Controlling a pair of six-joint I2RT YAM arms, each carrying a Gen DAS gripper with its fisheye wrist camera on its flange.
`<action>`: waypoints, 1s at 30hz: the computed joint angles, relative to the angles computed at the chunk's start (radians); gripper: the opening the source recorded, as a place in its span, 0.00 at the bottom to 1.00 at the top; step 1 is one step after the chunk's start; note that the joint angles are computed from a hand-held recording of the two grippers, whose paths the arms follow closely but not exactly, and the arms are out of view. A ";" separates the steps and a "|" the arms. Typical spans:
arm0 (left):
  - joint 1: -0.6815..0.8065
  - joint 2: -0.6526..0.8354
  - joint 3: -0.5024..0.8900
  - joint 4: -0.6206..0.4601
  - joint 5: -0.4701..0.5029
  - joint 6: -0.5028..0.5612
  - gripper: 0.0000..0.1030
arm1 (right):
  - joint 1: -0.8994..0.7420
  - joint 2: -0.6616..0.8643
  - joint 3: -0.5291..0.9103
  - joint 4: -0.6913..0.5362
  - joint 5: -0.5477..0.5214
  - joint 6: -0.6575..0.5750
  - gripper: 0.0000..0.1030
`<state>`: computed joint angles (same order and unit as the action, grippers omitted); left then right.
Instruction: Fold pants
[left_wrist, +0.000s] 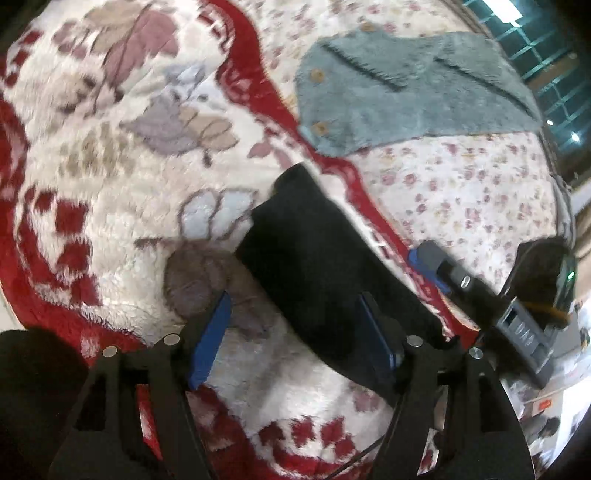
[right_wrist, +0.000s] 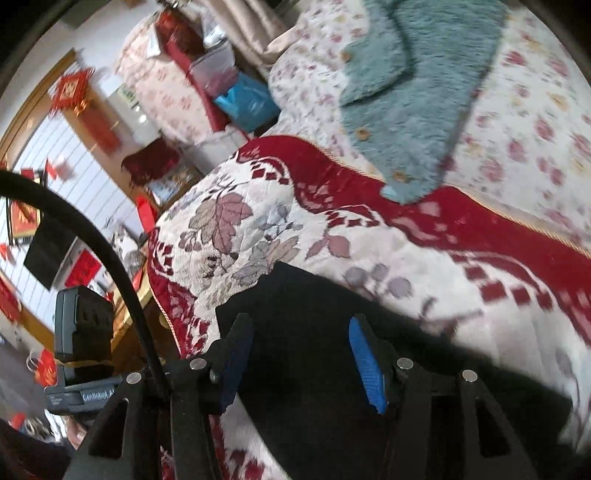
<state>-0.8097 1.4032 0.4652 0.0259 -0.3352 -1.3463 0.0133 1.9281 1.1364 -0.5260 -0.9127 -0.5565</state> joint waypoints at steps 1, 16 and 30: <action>0.008 0.015 -0.005 0.017 0.014 -0.006 0.67 | 0.023 0.013 0.020 0.004 0.015 0.010 0.51; 0.060 0.178 0.041 0.107 0.019 0.032 0.69 | 0.267 0.294 0.400 -0.162 0.235 -0.083 0.59; 0.013 0.107 0.043 0.117 -0.063 0.141 0.20 | 0.204 0.179 0.264 -0.056 0.097 -0.054 0.16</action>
<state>-0.7964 1.5098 0.5080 0.1431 -0.3986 -1.2054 0.2172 2.1068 1.4003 -0.5818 -0.8159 -0.6101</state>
